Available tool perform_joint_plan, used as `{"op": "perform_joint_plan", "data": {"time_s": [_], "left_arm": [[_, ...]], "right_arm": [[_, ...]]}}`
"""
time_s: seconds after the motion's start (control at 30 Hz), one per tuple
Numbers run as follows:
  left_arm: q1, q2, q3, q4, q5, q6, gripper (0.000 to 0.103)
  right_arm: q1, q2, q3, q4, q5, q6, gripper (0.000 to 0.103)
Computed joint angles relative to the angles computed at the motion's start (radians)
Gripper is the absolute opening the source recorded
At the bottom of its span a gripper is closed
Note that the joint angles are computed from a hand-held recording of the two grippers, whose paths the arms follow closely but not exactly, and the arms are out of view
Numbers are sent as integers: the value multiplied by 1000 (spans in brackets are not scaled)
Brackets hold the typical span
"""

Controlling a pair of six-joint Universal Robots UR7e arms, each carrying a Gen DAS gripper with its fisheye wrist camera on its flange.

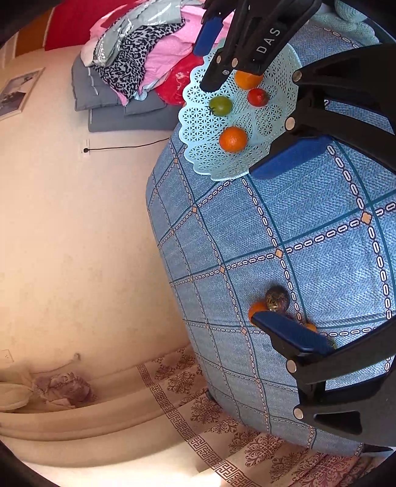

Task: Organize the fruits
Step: 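Withdraw both grippers from the basket toward the remaining fruit, then move the left gripper to the large yellow-orange fruit and grasp it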

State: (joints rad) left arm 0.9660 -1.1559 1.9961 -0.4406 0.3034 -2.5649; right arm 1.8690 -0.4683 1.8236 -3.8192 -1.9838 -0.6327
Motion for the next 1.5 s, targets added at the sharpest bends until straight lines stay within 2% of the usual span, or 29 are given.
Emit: {"op": "perform_joint_plan", "data": {"time_s": [0.13, 0.23, 0.37, 0.5, 0.9, 1.23, 1.33, 1.5], "left_arm": [[6, -30, 23, -12, -9, 4, 87], [7, -50, 40, -16, -17, 3, 88], [9, -72, 57, -25, -30, 11, 88], [8, -101, 80, -55, -44, 38, 90], [21, -179, 130, -88, -61, 67, 91], [63, -240, 158, -104, -65, 90, 91], [89, -256, 151, -59, -63, 47, 91], [146, -272, 116, 117, -39, -136, 91]], "right_arm": [[7, 6, 5, 0, 2, 1, 65], [14, 14, 3, 0, 3, 3, 71], [24, 24, -1, 12, 8, 8, 72], [37, 37, -8, 13, 15, 13, 82], [82, 81, -47, 53, 16, 17, 84], [116, 130, -97, 102, 12, 12, 84], [123, 143, -108, 119, 16, 10, 84], [133, 166, -128, 143, 14, 6, 84]]}}
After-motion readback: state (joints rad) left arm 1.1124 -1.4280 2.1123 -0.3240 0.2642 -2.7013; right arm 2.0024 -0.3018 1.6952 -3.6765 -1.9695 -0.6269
